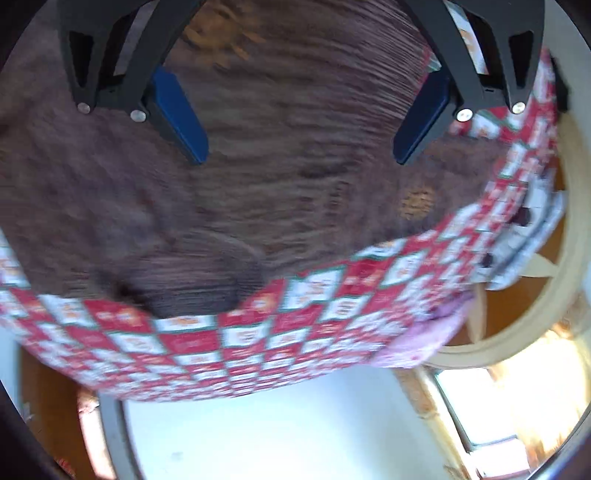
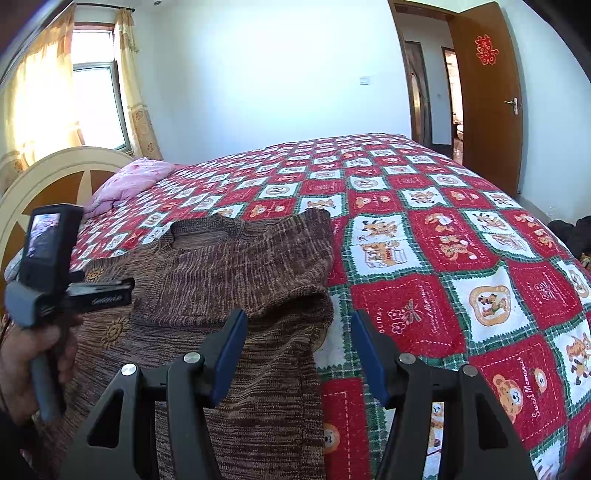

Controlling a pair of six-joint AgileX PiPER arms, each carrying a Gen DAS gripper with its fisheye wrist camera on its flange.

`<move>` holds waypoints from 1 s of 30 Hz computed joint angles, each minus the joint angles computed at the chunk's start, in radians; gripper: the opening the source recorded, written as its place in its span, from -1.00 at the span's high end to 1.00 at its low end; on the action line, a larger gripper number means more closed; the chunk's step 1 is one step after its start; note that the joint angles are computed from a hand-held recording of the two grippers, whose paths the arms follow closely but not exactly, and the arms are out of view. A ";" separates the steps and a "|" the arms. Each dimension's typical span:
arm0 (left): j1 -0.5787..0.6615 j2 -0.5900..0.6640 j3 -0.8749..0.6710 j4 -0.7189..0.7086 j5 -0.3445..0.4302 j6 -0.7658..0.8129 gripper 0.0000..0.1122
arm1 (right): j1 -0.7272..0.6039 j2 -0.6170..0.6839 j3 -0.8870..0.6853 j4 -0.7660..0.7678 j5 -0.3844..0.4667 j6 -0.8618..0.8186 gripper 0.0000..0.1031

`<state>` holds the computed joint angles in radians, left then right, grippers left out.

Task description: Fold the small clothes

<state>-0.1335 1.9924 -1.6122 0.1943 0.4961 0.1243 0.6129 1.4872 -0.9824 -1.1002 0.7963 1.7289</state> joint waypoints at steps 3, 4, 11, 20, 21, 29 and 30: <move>-0.021 0.036 -0.081 -0.182 0.137 0.133 -0.52 | -0.007 -0.004 0.008 0.002 0.004 0.018 -0.16; -0.025 0.052 -0.107 -0.222 0.185 0.160 -0.37 | -0.009 -0.004 0.009 0.006 0.007 0.019 -0.16; -0.037 0.083 -0.137 -0.390 0.259 0.275 0.57 | -0.007 -0.007 0.009 0.005 0.026 0.027 -0.17; -0.036 0.014 -0.046 -0.419 0.132 0.363 0.92 | -0.013 0.001 0.003 0.018 0.032 0.020 -0.18; -0.027 0.007 -0.039 -0.429 0.120 0.381 0.92 | -0.014 0.003 0.002 0.021 0.032 0.017 -0.18; -0.010 -0.007 0.010 -0.397 0.054 0.412 0.88 | -0.027 0.034 -0.024 0.068 0.010 -0.057 -0.19; -0.015 -0.001 0.011 -0.374 0.052 0.393 0.83 | -0.032 0.036 -0.025 0.080 -0.005 -0.074 -0.19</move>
